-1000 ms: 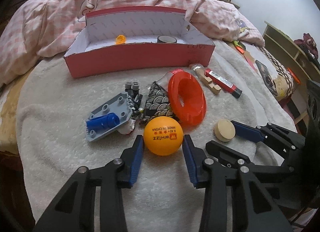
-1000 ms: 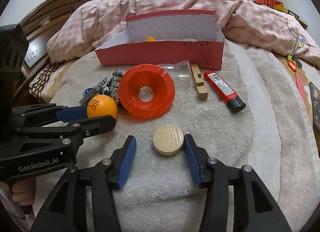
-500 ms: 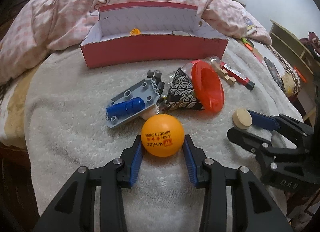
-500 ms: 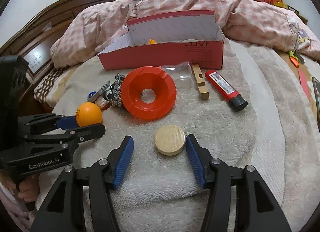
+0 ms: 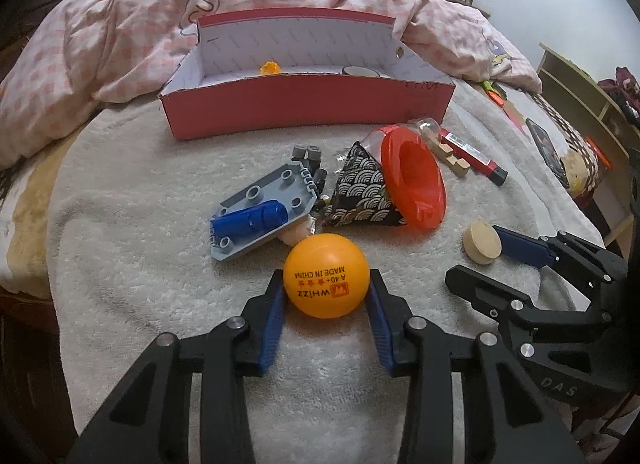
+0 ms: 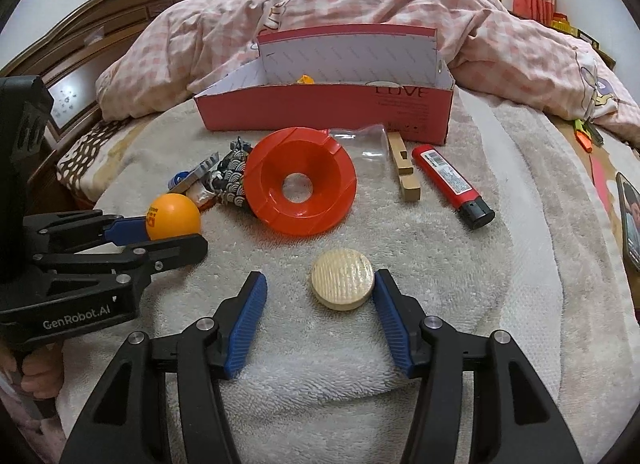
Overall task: Organize objects
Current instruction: 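Grasp the wooden disc with the right tool while the left tool grasps the orange ball, then lift the ball and disc and carry both tools over the shoebox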
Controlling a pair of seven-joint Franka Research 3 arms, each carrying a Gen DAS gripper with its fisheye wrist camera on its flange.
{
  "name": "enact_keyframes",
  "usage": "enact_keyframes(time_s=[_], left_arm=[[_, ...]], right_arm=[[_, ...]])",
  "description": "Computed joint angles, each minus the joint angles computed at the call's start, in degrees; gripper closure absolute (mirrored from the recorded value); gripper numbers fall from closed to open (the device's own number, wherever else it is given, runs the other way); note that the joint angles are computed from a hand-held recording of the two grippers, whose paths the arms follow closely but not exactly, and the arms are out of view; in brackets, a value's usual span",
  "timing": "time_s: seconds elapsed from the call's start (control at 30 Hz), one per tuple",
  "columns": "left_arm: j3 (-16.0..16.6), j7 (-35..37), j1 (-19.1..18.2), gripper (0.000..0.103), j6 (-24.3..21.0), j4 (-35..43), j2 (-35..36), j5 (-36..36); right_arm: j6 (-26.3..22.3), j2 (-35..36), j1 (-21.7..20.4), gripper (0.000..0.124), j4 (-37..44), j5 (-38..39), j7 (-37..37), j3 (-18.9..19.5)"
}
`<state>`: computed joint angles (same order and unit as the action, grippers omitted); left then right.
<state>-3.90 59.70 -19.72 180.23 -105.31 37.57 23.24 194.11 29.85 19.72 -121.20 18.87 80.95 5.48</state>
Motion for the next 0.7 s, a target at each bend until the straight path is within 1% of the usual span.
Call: enact_keyframes(time_s=[0.07, 0.13, 0.17, 0.2, 0.23, 0.27, 0.4, 0.53, 0.57, 0.6, 0.7], left_arm=[[-0.3, 0.3, 0.4, 0.065, 0.5, -0.4, -0.2, 0.0], [0.6, 0.3, -0.5, 0.065, 1.3, -1.1, -0.8, 0.3], [1.3, 0.2, -1.1, 0.065, 1.9, -1.5, -1.1, 0.5], [2.1, 0.0, -1.9, 0.065, 2.5, -2.0, -1.6, 0.7], [2.8, -0.1, -2.5, 0.065, 3.0, -2.4, -1.9, 0.8], [3.4, -0.2, -2.9, 0.065, 3.6, -2.9, -2.2, 0.9], [4.7, -0.3, -3.9, 0.065, 5.3, -4.3, -3.3, 0.5], [6.2, -0.2, -5.1, 0.065, 6.4, -5.2, -4.2, -0.4], [7.1, -0.3, -6.0, 0.065, 6.8, -5.4, -4.4, -0.7], [7.7, -0.3, -6.5, 0.065, 7.0, -5.6, -4.6, -1.0], [8.0, 0.1, -6.7, 0.065, 7.3, -5.7, -4.9, -1.7]], right_arm=[[0.0, -0.1, 1.7, 0.075, -0.1, 1.0, 0.0, -1.7], [0.0, -0.2, 3.8, 0.084, 0.0, 2.6, 0.1, -3.8], [0.0, -0.3, 4.2, 0.090, -0.1, 3.3, 0.3, -4.3], [0.2, -0.4, 3.1, 0.091, -0.2, 3.3, 0.7, -3.4], [0.4, -0.6, 0.5, 0.091, -0.4, 2.5, 1.1, -1.0], [0.6, -0.7, -0.8, 0.091, -0.7, 2.0, 1.5, 0.3], [2.4, -1.6, 0.2, 0.091, -1.7, 2.3, 1.8, -0.5], [4.4, -2.5, -2.7, 0.091, -2.9, 0.3, 3.2, 2.5], [4.6, -2.7, -3.9, 0.091, -3.1, -0.6, 3.8, 3.6], [4.8, -2.9, -4.2, 0.091, -3.3, -1.1, 4.2, 4.0], [5.0, -3.4, -5.3, 0.091, -3.7, -2.8, 5.5, 5.0]])
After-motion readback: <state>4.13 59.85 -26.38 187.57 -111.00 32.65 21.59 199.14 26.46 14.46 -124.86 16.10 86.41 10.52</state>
